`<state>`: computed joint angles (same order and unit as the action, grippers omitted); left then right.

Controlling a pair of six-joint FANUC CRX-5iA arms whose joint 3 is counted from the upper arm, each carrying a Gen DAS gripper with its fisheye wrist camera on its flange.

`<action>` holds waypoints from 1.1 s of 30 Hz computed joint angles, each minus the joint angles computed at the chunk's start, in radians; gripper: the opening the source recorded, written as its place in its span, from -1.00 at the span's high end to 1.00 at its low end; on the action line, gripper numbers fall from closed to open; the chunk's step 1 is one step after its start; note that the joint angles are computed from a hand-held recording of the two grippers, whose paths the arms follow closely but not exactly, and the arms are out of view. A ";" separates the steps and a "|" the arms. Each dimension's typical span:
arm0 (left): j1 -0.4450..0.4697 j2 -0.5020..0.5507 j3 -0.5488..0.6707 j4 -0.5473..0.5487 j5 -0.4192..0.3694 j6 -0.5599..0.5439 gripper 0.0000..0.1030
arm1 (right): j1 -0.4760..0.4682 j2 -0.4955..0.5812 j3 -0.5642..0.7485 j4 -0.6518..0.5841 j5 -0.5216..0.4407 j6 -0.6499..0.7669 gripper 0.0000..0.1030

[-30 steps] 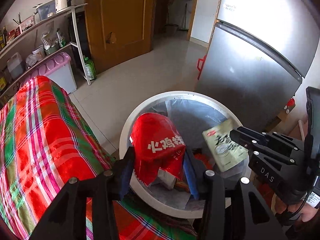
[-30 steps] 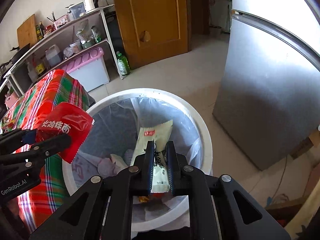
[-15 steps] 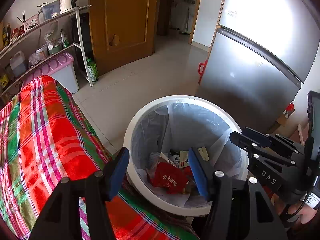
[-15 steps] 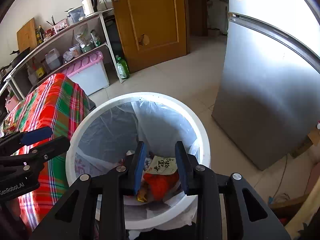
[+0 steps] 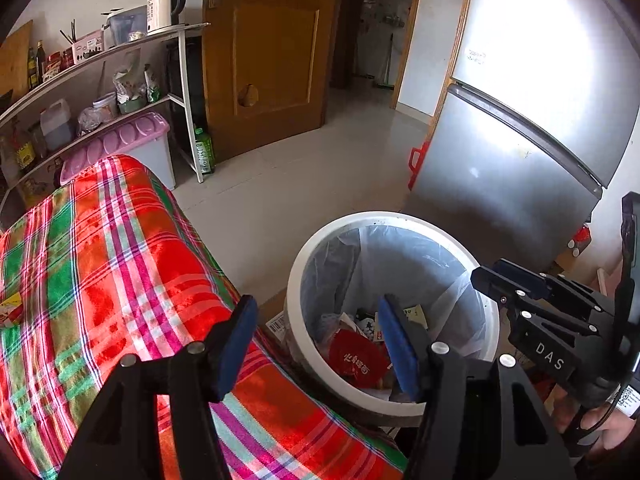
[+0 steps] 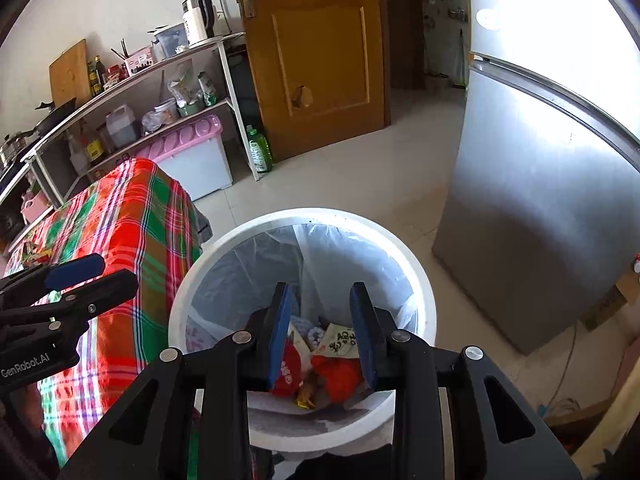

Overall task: Collect trash
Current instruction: 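Open both tools over the bin to drop the red bag and white packet, then move both tools back over the table toward the green and yellow wrappers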

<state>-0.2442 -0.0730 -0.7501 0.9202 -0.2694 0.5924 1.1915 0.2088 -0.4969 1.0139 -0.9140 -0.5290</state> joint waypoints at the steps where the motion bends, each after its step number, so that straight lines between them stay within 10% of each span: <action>1: 0.006 -0.005 -0.004 0.004 0.000 -0.003 -0.26 | 0.001 0.002 0.004 0.005 0.001 0.001 0.39; 33: 0.364 -0.198 -0.155 0.123 -0.006 -0.136 -0.33 | -0.032 0.212 0.311 0.133 0.172 0.186 0.09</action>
<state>0.1195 -0.2705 -0.9055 1.0432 -0.2754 0.4563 1.1598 0.4209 -0.1857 1.1467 -0.7416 -0.3428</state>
